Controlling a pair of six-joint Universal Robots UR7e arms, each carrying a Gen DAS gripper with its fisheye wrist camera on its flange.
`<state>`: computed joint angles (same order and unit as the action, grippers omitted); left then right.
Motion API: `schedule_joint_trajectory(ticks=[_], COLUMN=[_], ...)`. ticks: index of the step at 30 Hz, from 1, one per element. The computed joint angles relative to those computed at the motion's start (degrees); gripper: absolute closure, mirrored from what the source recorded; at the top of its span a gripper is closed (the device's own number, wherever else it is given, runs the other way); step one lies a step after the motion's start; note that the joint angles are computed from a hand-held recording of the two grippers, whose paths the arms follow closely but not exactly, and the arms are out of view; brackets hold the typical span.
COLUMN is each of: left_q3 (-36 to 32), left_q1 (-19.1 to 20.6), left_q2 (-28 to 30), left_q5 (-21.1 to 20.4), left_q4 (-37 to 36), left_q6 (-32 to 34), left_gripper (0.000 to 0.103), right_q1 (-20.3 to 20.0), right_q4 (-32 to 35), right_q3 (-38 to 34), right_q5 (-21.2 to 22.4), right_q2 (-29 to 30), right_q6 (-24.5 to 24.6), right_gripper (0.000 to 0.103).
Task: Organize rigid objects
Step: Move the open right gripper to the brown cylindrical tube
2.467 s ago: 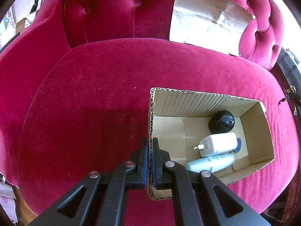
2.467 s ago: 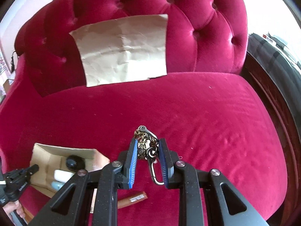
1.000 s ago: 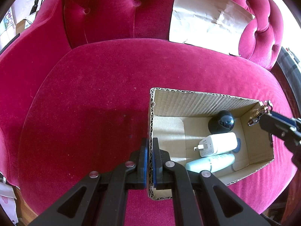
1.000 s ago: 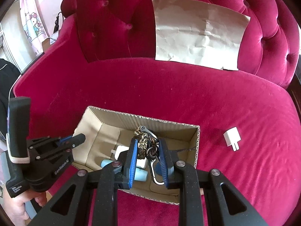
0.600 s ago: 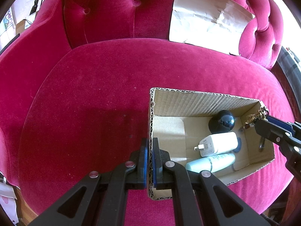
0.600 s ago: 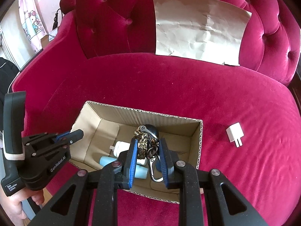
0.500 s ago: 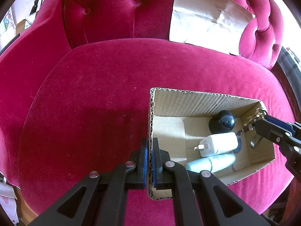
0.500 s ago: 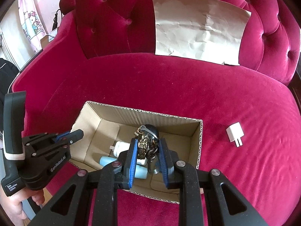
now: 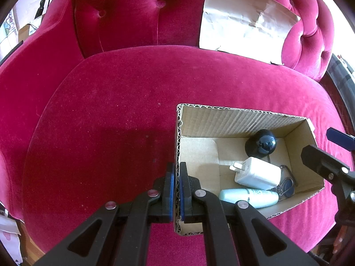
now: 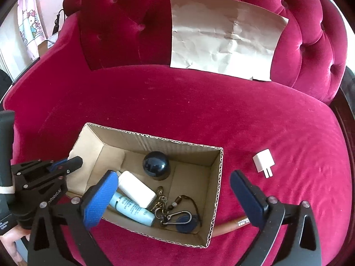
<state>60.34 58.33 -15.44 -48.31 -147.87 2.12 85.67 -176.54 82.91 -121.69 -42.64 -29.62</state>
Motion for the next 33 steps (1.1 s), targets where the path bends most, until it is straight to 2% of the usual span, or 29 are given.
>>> schedule_joint_trajectory(ticks=[17, 33], left_q3=[-0.11, 0.14], left_q1=[0.02, -0.01], left_q2=[0.03, -0.02], left_q5=[0.02, 0.27], left_q4=[0.06, -0.28], left_q6=[-0.04, 0.21], left_gripper=[0.1, 0.1], right_q1=[-0.92, -3.79], right_q4=[-1.47, -3.17], right_q3=[0.04, 0.48], right_q5=[-0.74, -3.02], right_q2=[-1.87, -5.06], right_q6=[0.14, -0.4], right_gripper=[0.0, 0.0])
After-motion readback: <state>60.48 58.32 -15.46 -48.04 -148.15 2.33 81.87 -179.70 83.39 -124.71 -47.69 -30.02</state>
